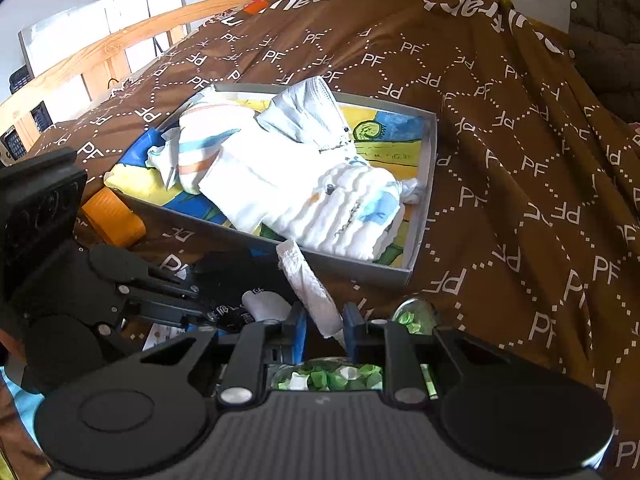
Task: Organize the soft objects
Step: 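Grasp the white printed packet with the right tool while the left tool grasps the grey cloth, then carry the packet with the right tool while the left tool carries the grey cloth to the tray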
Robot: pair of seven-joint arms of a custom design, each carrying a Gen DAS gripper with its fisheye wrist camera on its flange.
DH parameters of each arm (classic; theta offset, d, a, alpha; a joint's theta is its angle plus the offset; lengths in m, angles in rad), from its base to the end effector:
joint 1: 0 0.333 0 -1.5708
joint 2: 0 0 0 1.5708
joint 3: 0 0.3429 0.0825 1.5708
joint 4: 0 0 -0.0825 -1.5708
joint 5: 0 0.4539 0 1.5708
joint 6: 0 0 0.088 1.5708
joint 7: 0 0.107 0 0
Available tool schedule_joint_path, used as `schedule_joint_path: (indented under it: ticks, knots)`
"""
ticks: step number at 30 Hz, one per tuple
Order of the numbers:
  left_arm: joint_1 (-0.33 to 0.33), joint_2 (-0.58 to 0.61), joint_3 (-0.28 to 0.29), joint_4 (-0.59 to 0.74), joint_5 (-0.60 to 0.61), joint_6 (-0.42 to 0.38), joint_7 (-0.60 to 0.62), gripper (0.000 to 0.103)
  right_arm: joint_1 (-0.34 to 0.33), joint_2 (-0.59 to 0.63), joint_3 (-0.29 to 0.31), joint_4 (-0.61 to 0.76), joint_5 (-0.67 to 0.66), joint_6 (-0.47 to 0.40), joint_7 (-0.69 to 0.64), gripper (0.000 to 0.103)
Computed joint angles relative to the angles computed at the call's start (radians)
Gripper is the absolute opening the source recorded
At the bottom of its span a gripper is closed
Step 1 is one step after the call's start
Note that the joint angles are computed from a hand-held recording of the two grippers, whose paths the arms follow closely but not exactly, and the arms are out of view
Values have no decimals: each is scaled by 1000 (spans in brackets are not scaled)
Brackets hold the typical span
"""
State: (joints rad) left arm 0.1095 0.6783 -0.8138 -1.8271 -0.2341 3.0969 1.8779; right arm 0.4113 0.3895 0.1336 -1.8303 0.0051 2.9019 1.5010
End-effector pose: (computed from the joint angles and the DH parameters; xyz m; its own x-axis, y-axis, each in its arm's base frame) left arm 0.6420 -0.4062 0.3140 -0.5472 -0.7261 0.4164 -0.7383 0.1842 -0.6489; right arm 0.6498 0.3817 0.3850 0.5530 -0.8331 -0.0105 -0.6479 -0.4221 -0.6341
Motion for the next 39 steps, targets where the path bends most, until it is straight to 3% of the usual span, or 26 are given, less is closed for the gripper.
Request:
schedule_joint_path:
  ticks: [6, 8, 10, 21, 25, 32, 36, 39]
  knots:
    - [-46, -20, 50, 13, 6, -16, -21, 41, 17, 0, -17, -3, -17, 14, 32, 22]
    - [-30, -10, 31, 15, -1, -21, -4, 32, 27, -3, -28, -8, -32, 17, 47, 21]
    - [-47, -18, 50, 15, -4, -14, -5, 9, 40, -9, -41, -16, -53, 22, 68, 20]
    - [-49, -26, 68, -7, 10, 72, -114, 0, 60, -32, -58, -54, -115, 46, 147, 16]
    - [-42, -43, 64, -55, 66, 175, -145, 0, 74, -45, -74, -75, -144, 72, 175, 15]
    - [-56, -93, 97, -134, 125, 344, -239, 0, 159, -65, -173, -114, -262, 174, 308, 13]
    - [-35, -120, 96, -176, 187, 429, -295, 0, 253, -75, -286, -121, -352, 228, 409, 13]
    - [25, -113, 56, -184, 273, 476, -360, 0, 368, -63, -423, -96, -430, 253, 513, 13]
